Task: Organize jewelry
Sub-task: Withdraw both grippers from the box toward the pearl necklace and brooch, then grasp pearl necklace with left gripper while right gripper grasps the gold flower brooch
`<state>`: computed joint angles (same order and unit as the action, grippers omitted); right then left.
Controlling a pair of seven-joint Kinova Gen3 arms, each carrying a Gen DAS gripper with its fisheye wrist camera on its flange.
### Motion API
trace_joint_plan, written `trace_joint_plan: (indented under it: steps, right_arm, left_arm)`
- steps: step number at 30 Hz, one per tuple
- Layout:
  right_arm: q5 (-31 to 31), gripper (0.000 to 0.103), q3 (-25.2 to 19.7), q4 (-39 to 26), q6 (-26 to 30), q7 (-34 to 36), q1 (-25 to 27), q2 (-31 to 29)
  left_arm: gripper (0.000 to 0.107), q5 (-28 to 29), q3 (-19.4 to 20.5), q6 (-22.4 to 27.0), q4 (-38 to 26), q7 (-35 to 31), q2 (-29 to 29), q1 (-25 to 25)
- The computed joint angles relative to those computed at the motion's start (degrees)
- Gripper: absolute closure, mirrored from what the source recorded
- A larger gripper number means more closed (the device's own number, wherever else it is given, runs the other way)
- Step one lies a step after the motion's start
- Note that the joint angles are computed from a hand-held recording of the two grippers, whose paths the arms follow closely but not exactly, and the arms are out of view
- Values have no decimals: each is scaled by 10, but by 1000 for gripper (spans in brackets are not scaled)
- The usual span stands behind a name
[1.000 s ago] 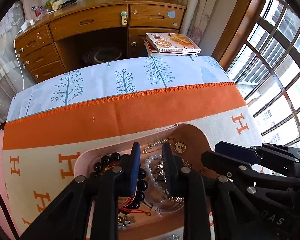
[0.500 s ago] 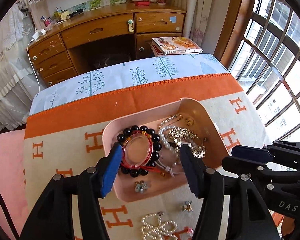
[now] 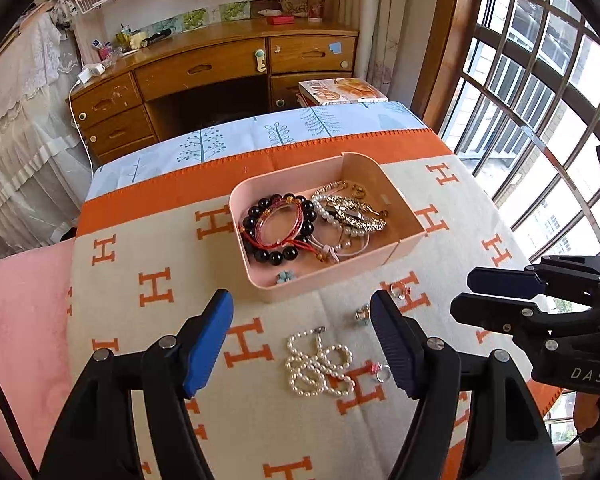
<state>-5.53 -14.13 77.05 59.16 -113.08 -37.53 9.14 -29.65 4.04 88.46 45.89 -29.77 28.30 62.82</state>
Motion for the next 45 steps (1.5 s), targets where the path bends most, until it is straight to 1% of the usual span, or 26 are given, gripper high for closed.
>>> trace_joint_plan:
  steps: [3, 6, 9, 11, 14, 18, 23, 26, 31, 36, 37, 39, 40, 41, 42, 43, 44, 45]
  right_arm:
    - [0, 71, -2, 23, -17, -1, -1, -11]
    - [35, 71, -2, 36, -19, -32, -14, -15]
    - [81, 71, 3, 48, -12, -89, -28, -14]
    - [98, 71, 5, 70, -25, -120, -29, -18]
    - [98, 71, 5, 108, -59, -131, -18, -25]
    - [102, 71, 1, 134, -76, -140, -14, -20]
    - [99, 71, -8, 168, -125, -130, -17, -28]
    - [86, 71, -13, 179, -149, -110, -16, -29]
    - [65, 71, -17, 184, -169, -73, -17, -22]
    - [54, 71, -15, 190, -189, -62, -18, -18]
    - [53, 71, -14, 190, -190, -62, -19, -15]
    - [50, 71, -14, 189, -191, -60, -20, -12]
    - [47, 71, -13, 189, -191, -56, -19, -11]
    - [46, 71, -13, 188, -191, -55, -19, -10]
    - [45, 71, -13, 187, -191, -53, -19, -9]
    - [45, 71, -13, 185, -189, -52, -20, -8]
    - [48, 71, -12, 184, -189, -53, -22, -7]
    - [53, 71, -11, 182, -188, -57, -25, -5]
  left_arm:
    - [38, 2, 4, -18, 40, 26, -15, 9]
    - [38, 13, 16, -51, 95, 62, -34, 5]
    - [38, 19, 29, -84, 146, 100, -45, -3]
    - [38, 19, 34, -103, 177, 123, -50, -7]
    - [38, 17, 41, -125, 209, 150, -53, -15]
    - [38, 13, 48, -142, 231, 164, -51, -23]
    - [38, 17, 52, -142, 227, 149, -33, -30]
    - [38, 19, 47, -135, 215, 131, -18, -27]
    - [38, 16, 42, -178, 245, 139, -30, -31]
    - [38, 0, 41, -197, 260, 136, -34, -29]
    - [41, -3, 41, -202, 263, 137, -35, -28]
    - [57, -11, 41, -213, 268, 140, -38, -25]
    - [66, -11, 43, -227, 275, 141, -42, -27]
    - [72, -12, 43, -231, 276, 144, -42, -26]
    - [74, -16, 43, -236, 278, 147, -42, -24]
    - [80, -19, 43, -244, 282, 150, -44, -23]
    - [88, -19, 43, -255, 289, 154, -47, -24]
    - [93, -17, 44, -272, 300, 159, -53, -28]
